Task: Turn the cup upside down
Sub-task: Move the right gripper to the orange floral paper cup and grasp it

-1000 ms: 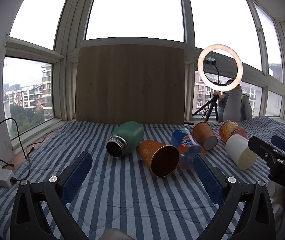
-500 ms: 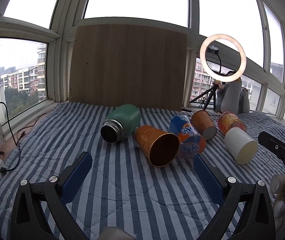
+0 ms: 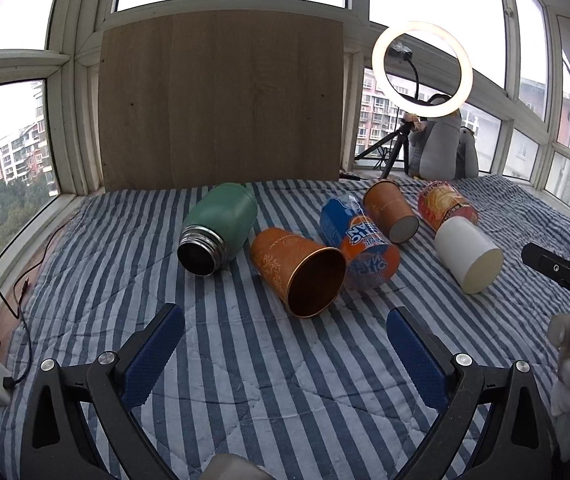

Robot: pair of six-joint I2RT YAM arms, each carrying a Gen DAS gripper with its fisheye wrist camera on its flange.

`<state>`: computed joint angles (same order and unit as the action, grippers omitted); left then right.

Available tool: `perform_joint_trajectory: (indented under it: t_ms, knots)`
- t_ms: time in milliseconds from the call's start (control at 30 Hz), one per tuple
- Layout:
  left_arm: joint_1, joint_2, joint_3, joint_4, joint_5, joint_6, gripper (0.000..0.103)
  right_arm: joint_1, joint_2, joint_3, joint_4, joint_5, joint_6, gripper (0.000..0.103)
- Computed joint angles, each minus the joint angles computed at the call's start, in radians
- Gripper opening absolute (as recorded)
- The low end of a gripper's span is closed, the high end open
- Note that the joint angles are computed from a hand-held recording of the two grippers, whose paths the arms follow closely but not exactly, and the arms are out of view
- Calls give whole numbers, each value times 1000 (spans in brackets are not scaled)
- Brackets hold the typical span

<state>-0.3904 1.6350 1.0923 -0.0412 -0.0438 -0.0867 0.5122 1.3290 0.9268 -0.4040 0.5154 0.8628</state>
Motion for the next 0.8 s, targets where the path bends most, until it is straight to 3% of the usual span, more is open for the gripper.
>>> perform_joint_trajectory:
  t_ms: [167,267,433,633,800]
  knots:
    - [8,85,94,-21,-26,41,102,-30,18,46,-70,-26,-21,102]
    - [21,124,138,-40,9,47,103,-56,51,98,-111,-45,-55,102]
    - [49,136,132,3,36,53,102,-136,143,212,-149,-146,-117,102]
    - [102,121,110,27,94,61,103,-249,375,470,-239,-305,-172,101]
    - [115,108,95,28,121,63,103,-301,600,717,-345,-341,-178,92]
